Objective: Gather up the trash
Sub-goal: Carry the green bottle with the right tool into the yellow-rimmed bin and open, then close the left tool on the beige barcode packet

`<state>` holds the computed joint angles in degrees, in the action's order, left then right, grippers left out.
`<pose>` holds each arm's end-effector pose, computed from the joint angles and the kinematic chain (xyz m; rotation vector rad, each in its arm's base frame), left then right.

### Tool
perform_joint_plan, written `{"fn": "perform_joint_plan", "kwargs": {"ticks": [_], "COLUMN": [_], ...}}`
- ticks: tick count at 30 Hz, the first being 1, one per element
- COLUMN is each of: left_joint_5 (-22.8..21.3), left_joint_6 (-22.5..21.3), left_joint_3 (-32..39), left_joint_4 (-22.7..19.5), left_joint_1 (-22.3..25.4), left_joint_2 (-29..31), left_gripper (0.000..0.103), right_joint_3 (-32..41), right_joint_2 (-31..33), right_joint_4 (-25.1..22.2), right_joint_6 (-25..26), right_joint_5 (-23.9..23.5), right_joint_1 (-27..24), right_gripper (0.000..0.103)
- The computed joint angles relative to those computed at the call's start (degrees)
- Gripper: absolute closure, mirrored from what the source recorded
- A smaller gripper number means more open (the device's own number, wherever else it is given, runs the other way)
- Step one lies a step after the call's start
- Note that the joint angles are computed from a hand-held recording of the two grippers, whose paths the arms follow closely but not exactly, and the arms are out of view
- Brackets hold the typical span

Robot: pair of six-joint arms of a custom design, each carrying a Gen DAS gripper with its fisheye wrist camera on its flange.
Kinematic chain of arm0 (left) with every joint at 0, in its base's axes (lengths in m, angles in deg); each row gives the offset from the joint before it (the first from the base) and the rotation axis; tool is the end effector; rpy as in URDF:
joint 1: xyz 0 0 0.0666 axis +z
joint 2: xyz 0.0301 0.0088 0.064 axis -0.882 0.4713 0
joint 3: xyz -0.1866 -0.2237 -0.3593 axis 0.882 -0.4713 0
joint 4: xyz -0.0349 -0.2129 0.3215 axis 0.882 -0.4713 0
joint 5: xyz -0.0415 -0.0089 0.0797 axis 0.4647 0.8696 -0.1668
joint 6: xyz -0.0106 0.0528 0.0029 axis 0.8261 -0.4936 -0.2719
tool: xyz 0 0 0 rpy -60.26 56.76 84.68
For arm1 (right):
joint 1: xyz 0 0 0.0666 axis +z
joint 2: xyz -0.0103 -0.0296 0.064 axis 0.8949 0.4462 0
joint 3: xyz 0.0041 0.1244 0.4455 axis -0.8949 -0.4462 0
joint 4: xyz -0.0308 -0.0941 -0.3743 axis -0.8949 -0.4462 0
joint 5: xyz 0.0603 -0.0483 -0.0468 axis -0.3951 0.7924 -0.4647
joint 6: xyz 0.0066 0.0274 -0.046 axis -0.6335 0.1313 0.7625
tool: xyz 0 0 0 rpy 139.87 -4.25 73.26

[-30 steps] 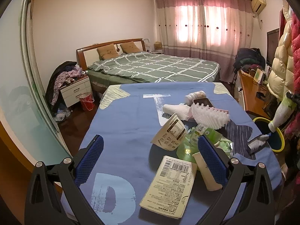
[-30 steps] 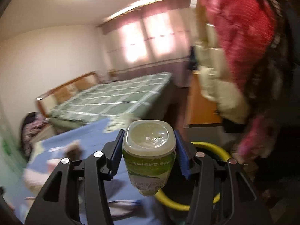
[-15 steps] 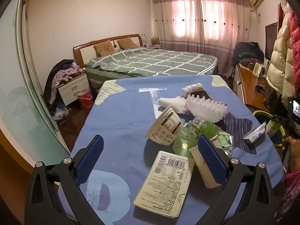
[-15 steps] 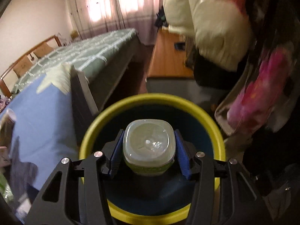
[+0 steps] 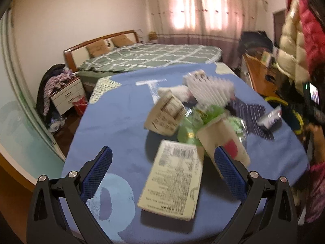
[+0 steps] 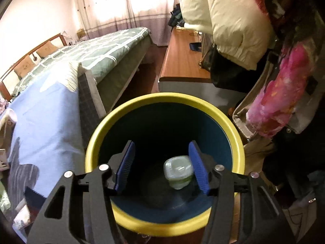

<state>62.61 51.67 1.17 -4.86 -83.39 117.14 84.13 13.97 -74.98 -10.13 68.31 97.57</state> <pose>0.2756 -0.1014 0.5204 0.2939 2.2407 0.0144 0.3759 0.2274 0.4344 0.7492 2.2743 -0.1818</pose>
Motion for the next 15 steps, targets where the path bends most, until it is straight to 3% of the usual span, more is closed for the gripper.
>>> {"fn": "perform_joint_plan", "kwargs": {"ticks": [15], "left_joint_5": [4.0], "left_joint_6": [-5.0], "left_joint_3": [-6.2], "left_joint_4": [-0.2], "left_joint_1": [1.7], "left_joint_2": [1.6], "left_gripper": [0.004], "right_joint_3": [0.6], "right_joint_2": [-3.1], "right_joint_4": [0.8], "right_joint_6": [-0.6], "right_joint_5": [3.1], "right_joint_1": [4.9], "right_gripper": [0.044]}}
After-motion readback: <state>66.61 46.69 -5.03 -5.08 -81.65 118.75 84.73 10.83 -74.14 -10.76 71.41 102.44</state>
